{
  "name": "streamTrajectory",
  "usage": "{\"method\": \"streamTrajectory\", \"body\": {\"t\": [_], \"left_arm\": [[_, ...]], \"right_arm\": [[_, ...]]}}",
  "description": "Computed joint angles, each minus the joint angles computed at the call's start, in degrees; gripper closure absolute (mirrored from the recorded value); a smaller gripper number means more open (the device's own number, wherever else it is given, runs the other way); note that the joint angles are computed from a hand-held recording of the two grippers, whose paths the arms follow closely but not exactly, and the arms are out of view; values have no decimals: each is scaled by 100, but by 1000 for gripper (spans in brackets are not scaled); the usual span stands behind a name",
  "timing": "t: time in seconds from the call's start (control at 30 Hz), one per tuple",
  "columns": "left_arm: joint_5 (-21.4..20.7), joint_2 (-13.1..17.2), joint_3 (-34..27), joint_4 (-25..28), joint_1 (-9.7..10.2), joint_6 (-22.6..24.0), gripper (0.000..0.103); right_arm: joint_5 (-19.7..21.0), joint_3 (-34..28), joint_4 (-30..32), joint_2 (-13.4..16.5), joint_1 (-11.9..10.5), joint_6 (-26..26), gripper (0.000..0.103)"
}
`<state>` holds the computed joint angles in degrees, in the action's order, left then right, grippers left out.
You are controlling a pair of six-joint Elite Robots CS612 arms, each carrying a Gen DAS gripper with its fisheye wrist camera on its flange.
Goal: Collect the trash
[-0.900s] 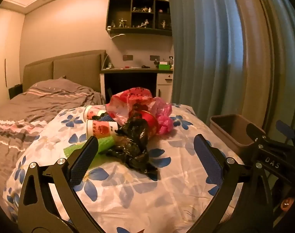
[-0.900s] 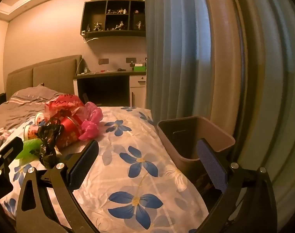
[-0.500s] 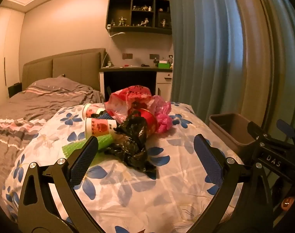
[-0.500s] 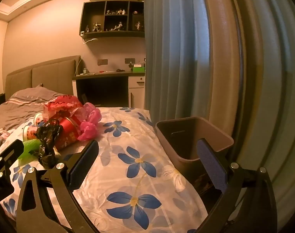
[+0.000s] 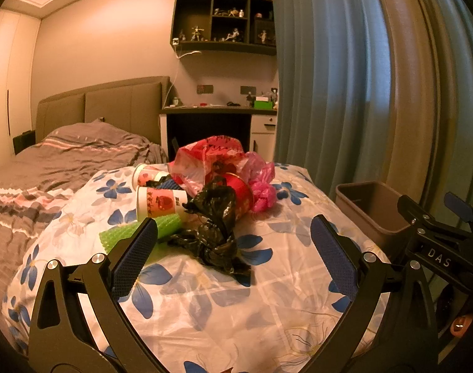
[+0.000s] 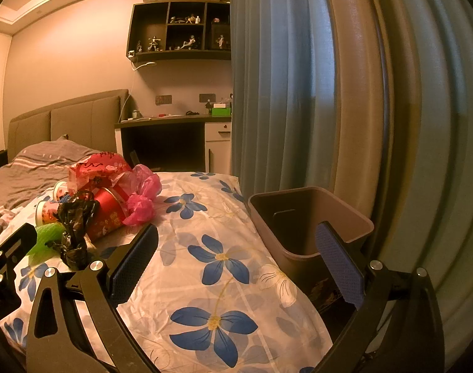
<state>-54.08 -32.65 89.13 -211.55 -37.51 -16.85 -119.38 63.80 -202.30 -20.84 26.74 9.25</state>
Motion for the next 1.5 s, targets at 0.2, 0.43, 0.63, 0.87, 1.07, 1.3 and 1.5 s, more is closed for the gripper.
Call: {"method": "streamTrajectory", "body": {"t": [0.2,0.43,0.63,0.87,1.07,1.3,1.5], "left_arm": [[5,-12,23,12,-12,-37,6],[1,-10,19,12,-8,-35,6],[-4,-11,19,16,-6,-43,6],[-4,36,5,-14,-5,-53,6],[-7,34,5,-9,-3,-58,6],[-14,33,4,-3,-2,-62,6],[-13,40,1,-2,-4,-64,6]], "right_arm": [[-4,6,-4,-1,1,-2,5],[1,12,-27,1,1,-6,5],[25,28,-45,5,-26,-11,5],[-1,60,-59,-23,-7,-18,5],[-6,54,-66,-17,-6,-23,5],[4,82,-90,-23,-16,-26,5],[-2,82,-104,-22,-16,-33,5]]}}
